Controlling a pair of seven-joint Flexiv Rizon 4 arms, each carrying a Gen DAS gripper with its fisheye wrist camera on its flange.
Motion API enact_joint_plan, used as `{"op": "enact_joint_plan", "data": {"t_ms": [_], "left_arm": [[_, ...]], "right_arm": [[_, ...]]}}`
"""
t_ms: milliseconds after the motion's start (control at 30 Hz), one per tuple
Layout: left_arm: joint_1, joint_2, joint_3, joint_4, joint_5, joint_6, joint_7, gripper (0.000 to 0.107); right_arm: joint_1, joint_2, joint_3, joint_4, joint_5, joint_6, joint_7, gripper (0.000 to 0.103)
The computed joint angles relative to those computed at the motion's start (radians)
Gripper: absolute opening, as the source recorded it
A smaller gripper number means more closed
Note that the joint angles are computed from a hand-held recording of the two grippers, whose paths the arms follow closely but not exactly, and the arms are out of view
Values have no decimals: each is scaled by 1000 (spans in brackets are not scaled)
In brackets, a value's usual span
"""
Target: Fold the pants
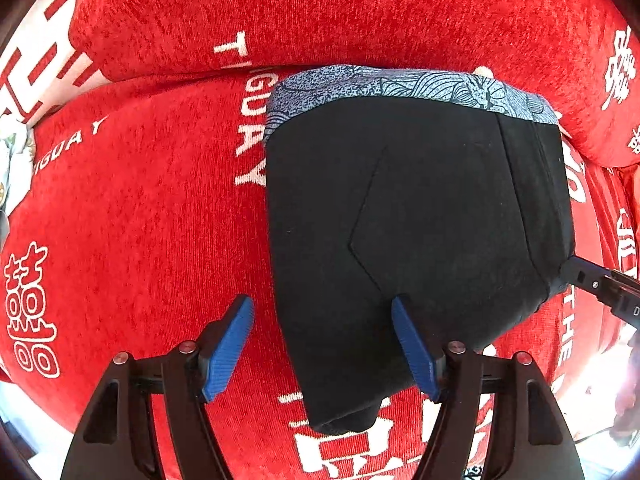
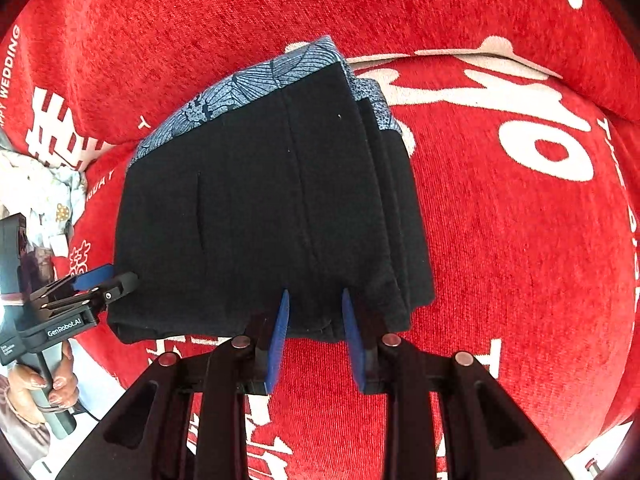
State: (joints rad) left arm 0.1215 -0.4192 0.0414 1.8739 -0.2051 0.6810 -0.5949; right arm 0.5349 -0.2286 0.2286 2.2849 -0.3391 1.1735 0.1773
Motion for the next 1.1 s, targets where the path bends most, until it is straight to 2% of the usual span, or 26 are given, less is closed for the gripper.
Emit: {"op": "enact_joint_plan", "data": {"t_ms": [33,67,100,300,333,367,467,567,633,733,1100], "left_arm": [[-2,-9,1,-16,6,-10,-8,75],[-7,-13,6,-23,19,-7,-20,83],[-14,-20,10,-28,33,9,-35,86],[-11,-27,6,-43,35,-4,-63,86],[-11,-26,6,-40,37,1,-63,90],[-15,-26,9,-38,47,12,-67,102],[-18,-28,11,-38,64,33,-71,102],[-18,-33,11,-45,68,26,-75,102],[-20,-37,10,-51,72,23,-80,102],[-25,-48,8,-69,77,12,-92,103],[-11,-127,-5,-195,38,-131,-146,102]], "right_arm": [[-2,3,1,-4,5,-2,-4,36],[-3,8,2,-4,7,2,-4,41],[-6,13,5,-7,14,-2,-9,46],[-13,41,28,-28,56,-76,-58,56],[-14,43,28,-28,59,-80,-58,56],[-14,48,29,-25,62,-83,-57,56],[-16,68,27,-14,56,-93,-46,59],[-24,78,28,-13,60,-112,-51,71],[-33,85,29,-3,67,-105,-63,72],[-43,86,32,1,85,-97,-88,80],[-75,67,35,63,174,48,-157,81]]}}
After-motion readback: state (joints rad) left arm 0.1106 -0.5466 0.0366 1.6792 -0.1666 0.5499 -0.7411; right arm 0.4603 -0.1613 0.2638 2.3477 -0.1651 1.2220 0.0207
